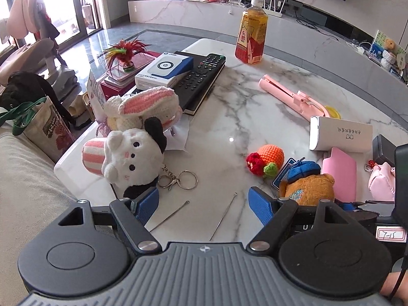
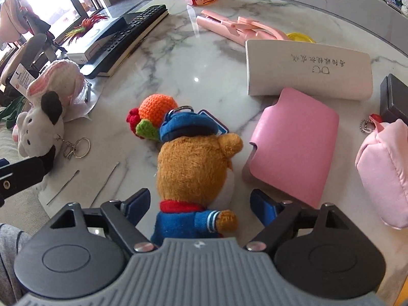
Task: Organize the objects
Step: 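Grasp the brown teddy bear in the blue cap with the right tool, then grasp the orange crocheted toy with the left tool while the right tool lifts the bear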
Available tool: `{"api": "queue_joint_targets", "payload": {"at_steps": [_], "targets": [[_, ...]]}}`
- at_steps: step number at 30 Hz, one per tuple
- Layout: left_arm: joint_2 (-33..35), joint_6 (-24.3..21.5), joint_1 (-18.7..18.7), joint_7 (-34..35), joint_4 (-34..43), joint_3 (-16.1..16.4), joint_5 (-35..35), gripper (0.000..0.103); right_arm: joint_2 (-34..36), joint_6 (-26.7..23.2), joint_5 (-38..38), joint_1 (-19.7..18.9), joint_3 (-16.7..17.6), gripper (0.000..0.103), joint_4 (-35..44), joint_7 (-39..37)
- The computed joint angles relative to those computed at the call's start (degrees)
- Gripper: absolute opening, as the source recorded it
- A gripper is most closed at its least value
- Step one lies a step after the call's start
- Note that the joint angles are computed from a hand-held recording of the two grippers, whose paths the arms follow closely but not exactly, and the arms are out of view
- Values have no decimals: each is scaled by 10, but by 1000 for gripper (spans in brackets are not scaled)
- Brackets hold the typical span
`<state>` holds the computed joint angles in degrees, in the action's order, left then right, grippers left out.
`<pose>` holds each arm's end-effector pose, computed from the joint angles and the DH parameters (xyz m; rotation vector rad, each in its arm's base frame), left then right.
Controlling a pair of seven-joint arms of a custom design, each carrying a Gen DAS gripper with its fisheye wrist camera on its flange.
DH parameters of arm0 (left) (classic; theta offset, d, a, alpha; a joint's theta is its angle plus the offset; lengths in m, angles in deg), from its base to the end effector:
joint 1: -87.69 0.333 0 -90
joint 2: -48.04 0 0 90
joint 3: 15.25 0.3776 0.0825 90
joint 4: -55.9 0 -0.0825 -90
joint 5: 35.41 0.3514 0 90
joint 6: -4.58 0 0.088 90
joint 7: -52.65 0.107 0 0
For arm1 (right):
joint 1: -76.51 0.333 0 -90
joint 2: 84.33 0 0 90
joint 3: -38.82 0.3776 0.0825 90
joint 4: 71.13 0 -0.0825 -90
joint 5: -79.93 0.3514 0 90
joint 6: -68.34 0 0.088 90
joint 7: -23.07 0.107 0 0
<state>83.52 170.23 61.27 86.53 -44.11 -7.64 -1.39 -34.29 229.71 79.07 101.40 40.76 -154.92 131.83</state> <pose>0.6585 -0.2785 0.3449 -1.9392 1.8153 -0.6061 0.6998 0.3459 0.2745 -2.0199 1.7634 -0.2304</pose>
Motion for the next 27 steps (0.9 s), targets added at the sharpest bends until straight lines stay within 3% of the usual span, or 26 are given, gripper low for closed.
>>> {"api": "queue_joint_targets", "payload": {"at_steps": [1, 4, 7, 10, 12, 16, 21, 27], "targets": [[0, 0, 4, 4, 0, -5, -4, 91, -1, 3, -10, 11, -15, 76, -1, 4], [1, 0, 6, 6, 2, -6, -10, 91, -5, 23, -18, 10, -15, 54, -14, -4], [6, -3, 6, 17, 12, -10, -12, 91, -9, 50, -14, 10, -18, 52, -31, 3], [27, -13, 47, 91, 47, -66, -50, 91, -14, 43, -22, 15, -26, 52, -37, 3], [48, -20, 59, 137, 78, -86, -72, 91, -25, 48, -27, 16, -29, 52, -55, 2], [105, -52, 36, 205, 163, -69, -75, 91, -45, 63, -28, 5, -23, 52, -96, -3], [161, -99, 46, 272, 246, -96, -125, 91, -64, 88, -19, -18, -4, 52, -137, -23], [196, -145, 27, 285, 306, -78, -139, 90, -75, 106, -4, -34, 8, 52, -163, -42]]}}
